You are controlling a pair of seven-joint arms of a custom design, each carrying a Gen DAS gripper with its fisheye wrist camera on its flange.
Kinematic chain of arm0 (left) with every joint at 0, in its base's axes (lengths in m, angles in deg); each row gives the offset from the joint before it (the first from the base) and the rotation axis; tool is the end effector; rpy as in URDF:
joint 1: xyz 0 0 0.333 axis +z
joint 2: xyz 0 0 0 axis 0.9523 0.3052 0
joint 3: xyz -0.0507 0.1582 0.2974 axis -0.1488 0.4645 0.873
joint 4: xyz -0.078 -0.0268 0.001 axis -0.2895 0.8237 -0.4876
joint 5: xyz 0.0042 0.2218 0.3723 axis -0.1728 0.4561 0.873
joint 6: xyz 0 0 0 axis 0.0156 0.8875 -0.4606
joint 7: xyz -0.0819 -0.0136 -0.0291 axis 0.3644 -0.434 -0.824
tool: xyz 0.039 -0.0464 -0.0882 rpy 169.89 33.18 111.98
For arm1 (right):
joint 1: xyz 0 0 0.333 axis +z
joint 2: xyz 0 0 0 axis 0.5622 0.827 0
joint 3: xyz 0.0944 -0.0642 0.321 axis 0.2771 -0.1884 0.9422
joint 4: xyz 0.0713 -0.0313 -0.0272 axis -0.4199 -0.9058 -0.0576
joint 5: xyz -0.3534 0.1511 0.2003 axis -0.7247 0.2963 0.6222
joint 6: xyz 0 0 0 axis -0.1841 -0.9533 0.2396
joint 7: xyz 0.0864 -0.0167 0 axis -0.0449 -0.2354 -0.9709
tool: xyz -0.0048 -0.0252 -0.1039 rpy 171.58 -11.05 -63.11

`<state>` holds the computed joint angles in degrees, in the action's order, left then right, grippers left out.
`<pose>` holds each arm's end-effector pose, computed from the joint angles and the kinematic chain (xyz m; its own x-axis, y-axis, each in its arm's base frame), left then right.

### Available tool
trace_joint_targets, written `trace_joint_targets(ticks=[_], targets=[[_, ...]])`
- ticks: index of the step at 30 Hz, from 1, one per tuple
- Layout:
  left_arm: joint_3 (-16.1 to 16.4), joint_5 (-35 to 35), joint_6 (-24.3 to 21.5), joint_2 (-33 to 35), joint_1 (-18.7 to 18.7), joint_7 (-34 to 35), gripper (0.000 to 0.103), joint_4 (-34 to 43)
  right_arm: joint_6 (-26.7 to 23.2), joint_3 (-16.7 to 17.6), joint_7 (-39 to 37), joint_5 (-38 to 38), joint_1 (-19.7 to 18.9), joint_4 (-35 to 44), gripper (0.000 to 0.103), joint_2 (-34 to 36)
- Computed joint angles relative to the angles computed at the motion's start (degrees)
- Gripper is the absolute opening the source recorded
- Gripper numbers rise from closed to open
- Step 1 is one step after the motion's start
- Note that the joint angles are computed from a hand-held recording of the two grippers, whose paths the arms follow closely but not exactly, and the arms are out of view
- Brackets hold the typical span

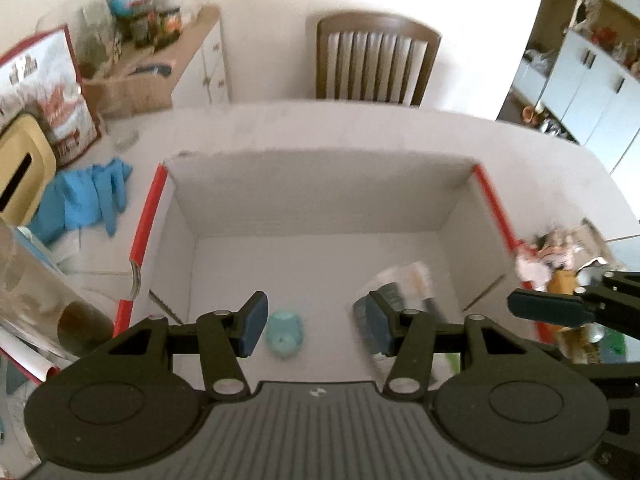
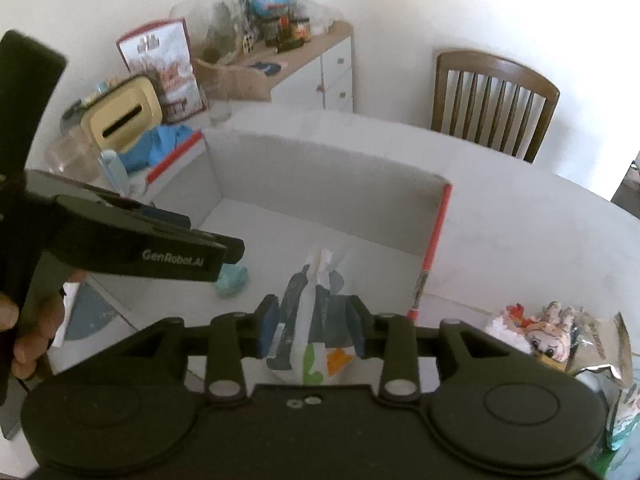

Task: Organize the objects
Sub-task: 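Open the left tool to drop the blue object while the right tool releases the snack bag, then move both tools back to the pile on the table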

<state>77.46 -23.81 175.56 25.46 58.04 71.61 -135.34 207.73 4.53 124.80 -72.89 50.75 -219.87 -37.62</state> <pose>0.5112 -0.2018 0.3913 -0.6391 -0.7684 0.0328 -0.6343 0.5025 -0.5875 0.3835 0.2657 0.3905 -0.1844 -0.9774 -0.1036 -0.7471 0.2078 -0.6314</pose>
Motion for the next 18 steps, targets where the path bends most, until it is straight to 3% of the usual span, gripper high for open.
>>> trace_joint_targets(ticks=[8,18], targets=[[1.78,-11.33,1.18,-6.81,-4.40,9.09,0.058,-4.38,-0.30,2.33,3.46,-0.05,-0.54,-4.55,0.045,-8.24],[3.77,-18.86,3.18,-14.26,-10.24,15.22,0.060,-10.15,-3.93,5.65,5.08,3.12,0.78,-11.11,0.060,-21.05]])
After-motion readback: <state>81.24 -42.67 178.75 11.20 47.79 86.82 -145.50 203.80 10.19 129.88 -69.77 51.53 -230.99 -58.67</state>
